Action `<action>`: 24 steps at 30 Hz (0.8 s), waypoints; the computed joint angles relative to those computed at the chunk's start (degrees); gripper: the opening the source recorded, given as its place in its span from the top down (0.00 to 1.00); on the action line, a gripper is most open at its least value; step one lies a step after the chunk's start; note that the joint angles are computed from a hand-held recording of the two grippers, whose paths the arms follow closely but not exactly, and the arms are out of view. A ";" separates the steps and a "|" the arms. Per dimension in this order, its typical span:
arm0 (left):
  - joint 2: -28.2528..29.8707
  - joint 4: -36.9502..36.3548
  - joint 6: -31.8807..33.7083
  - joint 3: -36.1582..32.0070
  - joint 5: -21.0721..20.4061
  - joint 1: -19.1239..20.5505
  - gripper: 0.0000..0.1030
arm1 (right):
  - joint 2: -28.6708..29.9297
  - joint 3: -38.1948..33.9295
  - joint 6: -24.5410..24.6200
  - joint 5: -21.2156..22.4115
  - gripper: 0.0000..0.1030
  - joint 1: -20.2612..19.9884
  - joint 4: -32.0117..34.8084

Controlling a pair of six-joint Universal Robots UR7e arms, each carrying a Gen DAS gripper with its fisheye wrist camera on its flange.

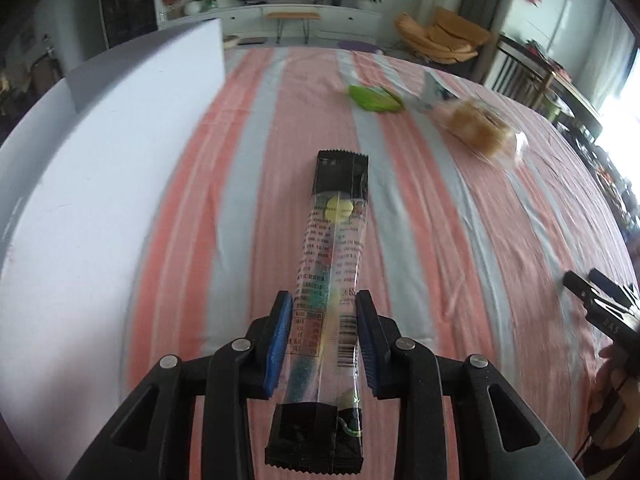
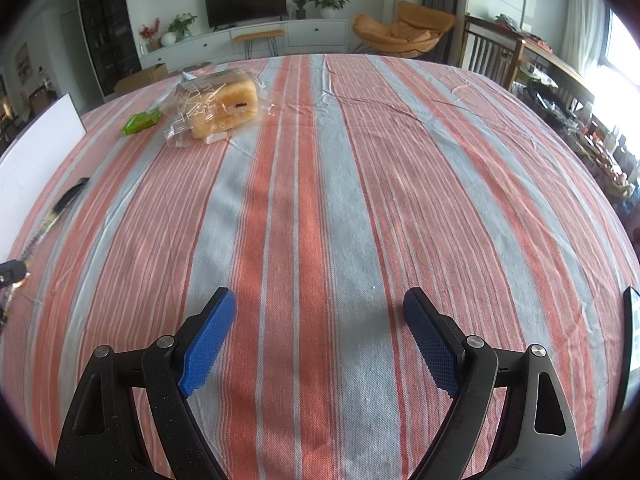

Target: Organize snacks

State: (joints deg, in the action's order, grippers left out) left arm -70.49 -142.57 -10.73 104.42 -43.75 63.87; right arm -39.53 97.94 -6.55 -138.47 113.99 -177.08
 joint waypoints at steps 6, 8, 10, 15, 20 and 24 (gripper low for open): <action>1.91 -2.77 -0.35 -1.29 -2.38 1.51 0.23 | -0.01 0.00 0.01 0.05 0.15 -0.01 0.00; 3.20 -4.33 1.38 -1.90 -1.02 1.45 0.20 | 0.00 -0.02 -0.01 0.04 0.15 0.00 0.01; 4.95 -4.52 2.35 -3.35 0.46 1.45 0.19 | 0.00 -0.02 -0.01 0.04 0.15 0.00 0.01; 6.65 -6.18 5.78 -3.70 5.37 1.34 0.17 | 0.01 -0.02 -0.03 0.06 0.15 -0.02 -0.01; 7.32 -13.58 10.66 -1.79 6.27 1.39 0.05 | 0.01 -0.02 -0.03 0.06 0.15 -0.02 -0.01; 7.71 -13.22 8.56 -2.42 6.69 1.84 0.00 | 0.03 -0.03 -0.08 0.08 0.15 -0.02 -0.05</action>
State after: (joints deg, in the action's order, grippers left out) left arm -62.78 -155.79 -2.17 101.99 -37.07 65.71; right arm -39.51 97.91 -6.62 -138.39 113.97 -177.12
